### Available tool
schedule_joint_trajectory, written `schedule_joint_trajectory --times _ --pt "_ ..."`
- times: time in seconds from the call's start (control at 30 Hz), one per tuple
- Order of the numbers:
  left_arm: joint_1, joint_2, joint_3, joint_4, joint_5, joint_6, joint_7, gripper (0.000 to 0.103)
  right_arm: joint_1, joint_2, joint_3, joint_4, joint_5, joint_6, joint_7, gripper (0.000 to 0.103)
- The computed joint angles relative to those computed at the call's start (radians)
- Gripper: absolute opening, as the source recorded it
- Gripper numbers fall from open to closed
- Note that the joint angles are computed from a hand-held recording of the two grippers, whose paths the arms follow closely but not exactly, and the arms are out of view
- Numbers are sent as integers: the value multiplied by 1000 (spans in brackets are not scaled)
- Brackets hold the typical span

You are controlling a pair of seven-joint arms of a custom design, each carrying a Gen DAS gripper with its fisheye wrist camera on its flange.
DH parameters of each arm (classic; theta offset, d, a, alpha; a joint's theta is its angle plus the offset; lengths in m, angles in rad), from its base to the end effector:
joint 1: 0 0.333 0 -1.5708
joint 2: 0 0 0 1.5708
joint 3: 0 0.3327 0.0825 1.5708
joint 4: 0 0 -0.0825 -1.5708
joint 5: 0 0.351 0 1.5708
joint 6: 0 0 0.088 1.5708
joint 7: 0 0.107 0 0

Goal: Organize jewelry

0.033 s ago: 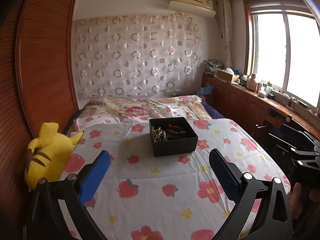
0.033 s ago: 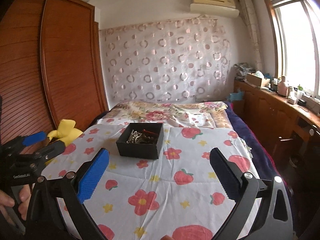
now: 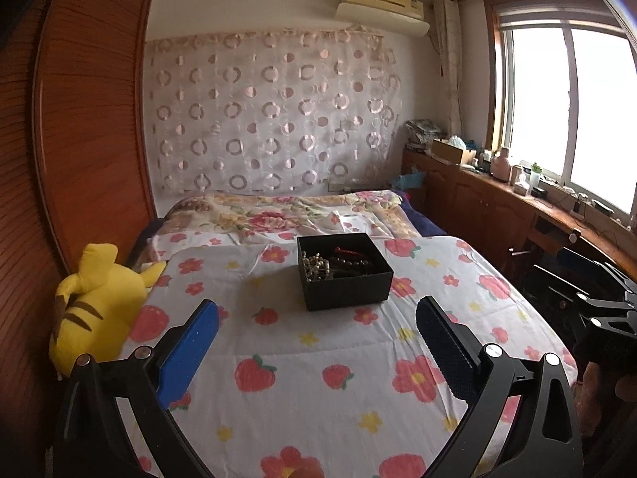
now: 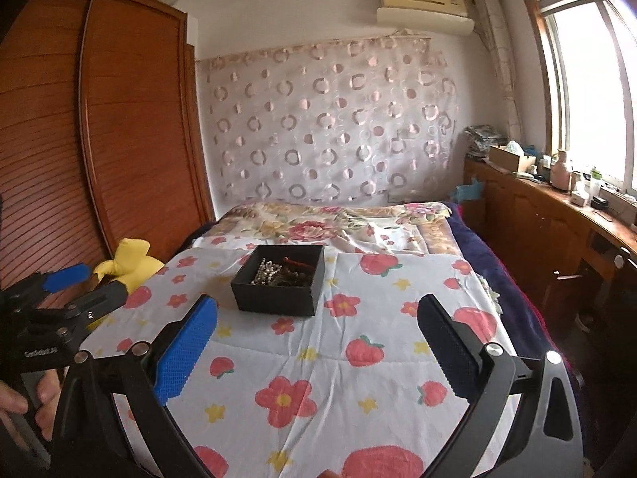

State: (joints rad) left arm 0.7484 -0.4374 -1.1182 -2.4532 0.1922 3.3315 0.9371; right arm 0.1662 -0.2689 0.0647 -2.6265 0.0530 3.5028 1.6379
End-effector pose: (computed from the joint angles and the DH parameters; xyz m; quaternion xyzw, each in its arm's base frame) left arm 0.4158 -0.2473 0.5207 -0.5587 0.6433 -0.4031 0.3339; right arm 0.4207 0.0947 0.5211 -0.6264 0.5606 -0.3237 0.4342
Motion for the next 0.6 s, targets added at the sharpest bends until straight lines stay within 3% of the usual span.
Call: schedule_joint_trajectory --times 0.13,0.5,0.6 --pt "-27 -37 20 -27 -8 0 -10 96 -39 -4 53 -15 43 -3 -25 101" --pt "-14 -40 17 -37 1 0 -34 96 29 7 -22 -24 -8 5 12 101" --pt "-13 -41 16 -36 1 -2 -34 96 13 7 1 -27 1 13 3 101"
